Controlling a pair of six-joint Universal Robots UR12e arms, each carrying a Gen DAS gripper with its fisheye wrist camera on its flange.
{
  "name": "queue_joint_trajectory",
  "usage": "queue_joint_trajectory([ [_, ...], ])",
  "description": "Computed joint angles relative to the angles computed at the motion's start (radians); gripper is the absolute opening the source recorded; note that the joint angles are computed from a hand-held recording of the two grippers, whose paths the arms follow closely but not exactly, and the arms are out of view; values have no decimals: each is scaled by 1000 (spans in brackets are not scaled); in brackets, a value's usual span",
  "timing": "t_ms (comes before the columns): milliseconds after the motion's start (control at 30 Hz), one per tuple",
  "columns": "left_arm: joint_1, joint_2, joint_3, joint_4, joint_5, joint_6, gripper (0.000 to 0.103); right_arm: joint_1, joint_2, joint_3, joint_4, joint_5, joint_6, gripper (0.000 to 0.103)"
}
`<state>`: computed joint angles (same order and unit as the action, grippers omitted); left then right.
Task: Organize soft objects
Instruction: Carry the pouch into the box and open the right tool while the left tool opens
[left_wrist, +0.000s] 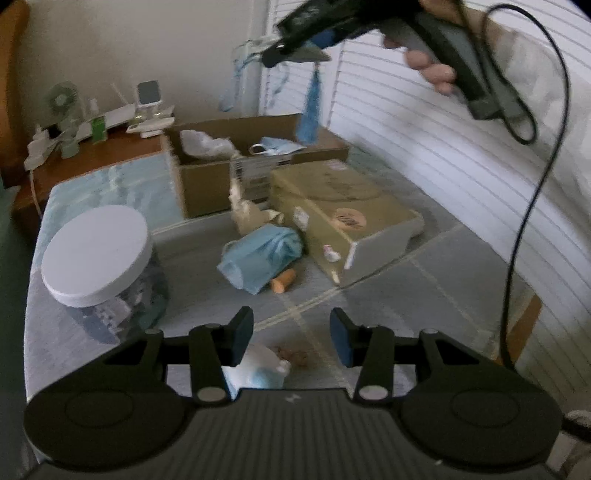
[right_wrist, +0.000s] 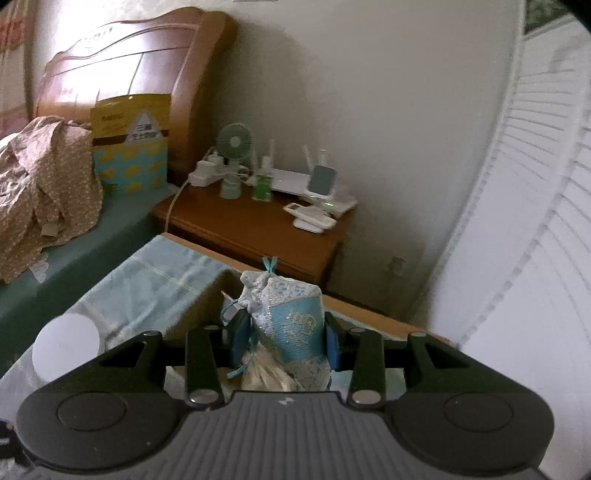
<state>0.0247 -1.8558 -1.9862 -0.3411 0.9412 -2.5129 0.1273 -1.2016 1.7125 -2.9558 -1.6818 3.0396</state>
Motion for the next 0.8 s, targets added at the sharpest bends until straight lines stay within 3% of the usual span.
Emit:
queue_joint_trajectory([
  [267, 8, -8, 5, 18, 42, -32, 45, 2, 79, -84, 74, 84, -13, 46],
  [367, 10, -12, 8, 25, 62, -42, 49, 1, 89, -82, 56, 100, -15, 66],
  [433, 11, -15, 9, 23, 65, -41, 55, 1, 87, -71, 32, 98, -10, 88],
  [533, 13, -15, 8, 17, 59, -37, 66, -7, 71, -41, -12, 114, 14, 103],
  [800, 10, -1, 1, -51, 38, 41, 71, -12, 27, 26, -43, 87, 46, 103],
])
